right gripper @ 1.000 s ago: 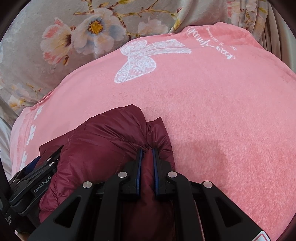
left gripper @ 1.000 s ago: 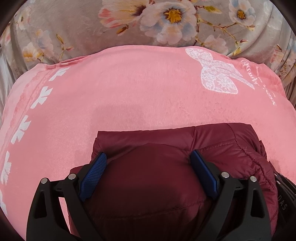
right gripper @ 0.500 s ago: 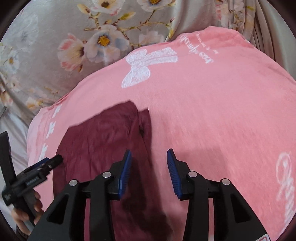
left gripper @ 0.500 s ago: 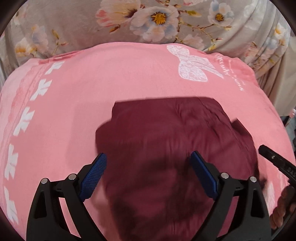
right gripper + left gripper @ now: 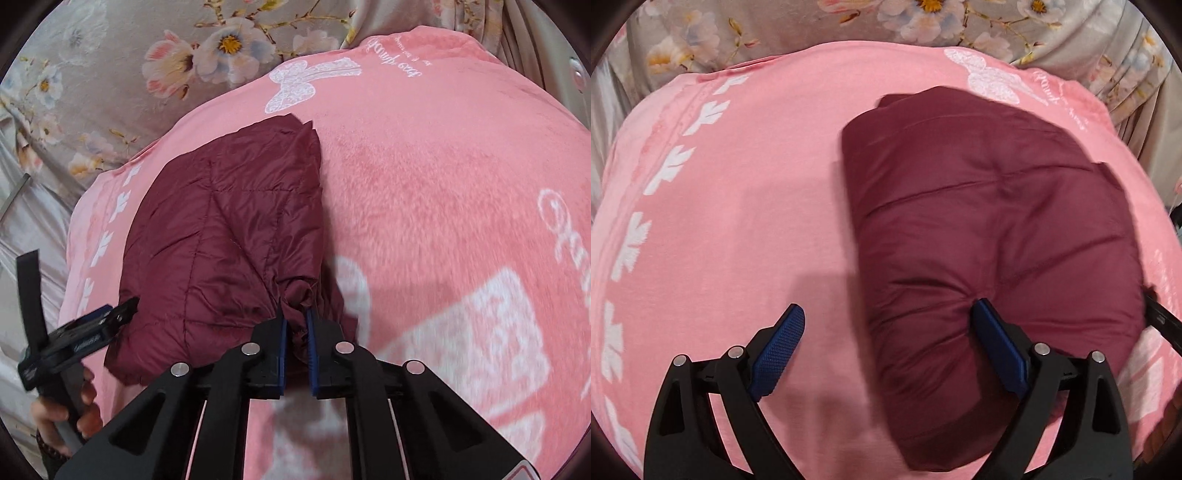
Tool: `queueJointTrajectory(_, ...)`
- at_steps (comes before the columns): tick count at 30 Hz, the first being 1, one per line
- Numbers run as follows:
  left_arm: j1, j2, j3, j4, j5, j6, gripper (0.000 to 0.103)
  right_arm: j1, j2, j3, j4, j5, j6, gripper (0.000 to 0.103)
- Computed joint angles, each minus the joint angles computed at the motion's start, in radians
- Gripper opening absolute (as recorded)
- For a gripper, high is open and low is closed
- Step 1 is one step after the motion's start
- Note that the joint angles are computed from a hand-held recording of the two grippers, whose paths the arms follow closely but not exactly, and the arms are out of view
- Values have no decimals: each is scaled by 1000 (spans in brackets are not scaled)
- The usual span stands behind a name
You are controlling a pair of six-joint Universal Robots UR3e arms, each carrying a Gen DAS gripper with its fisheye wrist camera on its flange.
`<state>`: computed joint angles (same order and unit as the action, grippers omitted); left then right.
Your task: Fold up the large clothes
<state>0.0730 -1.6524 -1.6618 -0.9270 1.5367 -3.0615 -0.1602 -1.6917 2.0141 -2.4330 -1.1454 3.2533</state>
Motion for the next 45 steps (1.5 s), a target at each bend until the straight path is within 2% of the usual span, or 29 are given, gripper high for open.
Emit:
queueJointTrajectory(4, 29, 7, -19, -1, -29, 21, 91, 26, 39, 60, -101, -31, 25, 8)
queueJointTrajectory(7, -21, 4, -31, 50, 50, 7, 91, 14, 72, 58, -134, -13, 60, 9)
queueJointTrajectory(9, -52, 15, -32, 63, 103, 0, 91, 4, 39, 56, -97, -13, 58, 10)
queueJointTrajectory(12, -56, 54, -29, 52, 116, 1, 89, -8, -47, 42, -8, -51, 61, 24)
queueJointTrajectory(16, -85, 48, 39, 54, 125, -18, 89, 19, -87, -47, 27, -108, 69, 24)
queueJointTrajectory(19, -140, -26, 158, 39, 152, -52, 89, 82, -1, -155, -5, -142, 77, 24)
queueJointTrajectory(22, -194, -123, 279, 26, 197, -86, 89, 194, 158, -292, -58, -297, 88, 24)
queueJointTrajectory(23, -210, -149, 309, 21, 212, -97, 89, 209, 206, -329, -63, -317, 83, 24)
queueJointTrajectory(28, -260, -275, 428, -13, 285, -118, 89, 246, 338, -390, -81, -395, 73, 24)
queueJointTrajectory(33, -261, -306, 411, 6, 284, -122, 91, 224, 352, -309, -154, -356, 71, 26)
queueJointTrajectory(35, -257, -310, 398, 20, 282, -122, 93, 213, 349, -271, -193, -340, 73, 28)
queueJointTrajectory(37, -253, -310, 386, 30, 272, -127, 94, 200, 347, -235, -226, -320, 87, 35)
queueJointTrajectory(43, -256, -312, 340, 88, 288, -120, 97, 108, 330, -110, -335, -158, 127, 41)
queueJointTrajectory(45, -260, -315, 327, 108, 299, -123, 98, 102, 334, -92, -369, -147, 128, 41)
